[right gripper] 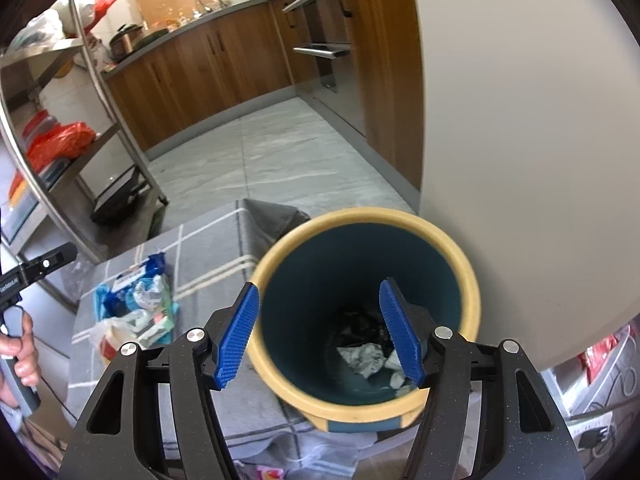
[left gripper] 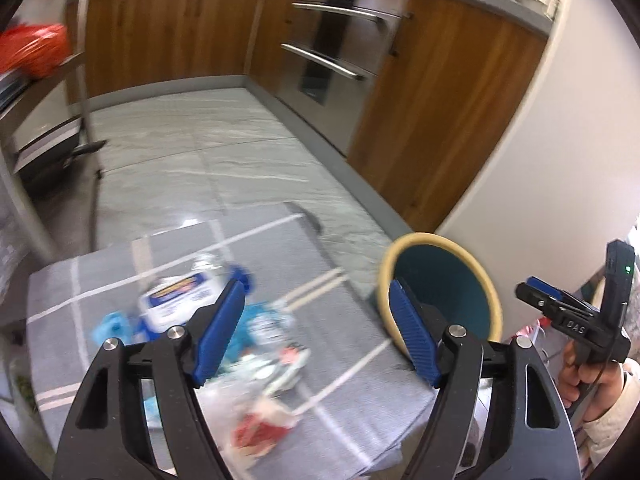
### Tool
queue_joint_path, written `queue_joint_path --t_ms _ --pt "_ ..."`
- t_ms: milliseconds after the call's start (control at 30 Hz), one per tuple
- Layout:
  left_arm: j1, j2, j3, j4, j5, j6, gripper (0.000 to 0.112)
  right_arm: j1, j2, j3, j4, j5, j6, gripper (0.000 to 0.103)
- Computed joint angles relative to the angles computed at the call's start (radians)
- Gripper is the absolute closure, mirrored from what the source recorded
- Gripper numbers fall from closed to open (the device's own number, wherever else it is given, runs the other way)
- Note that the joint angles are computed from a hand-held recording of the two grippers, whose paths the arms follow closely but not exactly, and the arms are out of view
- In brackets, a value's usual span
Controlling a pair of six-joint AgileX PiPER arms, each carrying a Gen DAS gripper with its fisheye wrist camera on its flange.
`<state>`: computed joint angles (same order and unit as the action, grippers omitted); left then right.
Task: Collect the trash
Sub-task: 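Open the left tool over the teal bin, dropping the black bag, then grasp the blue face mask with the left tool and lift it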
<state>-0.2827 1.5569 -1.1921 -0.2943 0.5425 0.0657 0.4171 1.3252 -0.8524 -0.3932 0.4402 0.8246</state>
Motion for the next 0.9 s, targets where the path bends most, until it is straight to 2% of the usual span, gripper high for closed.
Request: queue_joint_path --t_ms 300,433,533,667,900 --pt "0.289 -0.099 0.15 -0.124 0.022 0.153 0.039 0.096 0.068 -0.085 -0.009 0.002 0.028 0.039" --pt "0.371 -0.08 0.179 -0.153 0.018 0.207 0.039 0.14 0.105 -0.126 -0.016 0.008 0.047 0.039" --pt "0.414 -0.052 0.206 -0.18 0.007 0.255 0.039 0.177 0.134 -0.157 -0.028 0.017 0.064 0.039" --pt "0.436 0.032 0.21 -0.146 -0.017 0.27 0.039 0.213 0.176 -0.2 -0.016 0.025 0.054 0.039" --pt "0.436 0.213 0.161 -0.087 -0.046 0.225 0.053 0.257 0.251 -0.259 0.053 0.026 0.0 0.039"
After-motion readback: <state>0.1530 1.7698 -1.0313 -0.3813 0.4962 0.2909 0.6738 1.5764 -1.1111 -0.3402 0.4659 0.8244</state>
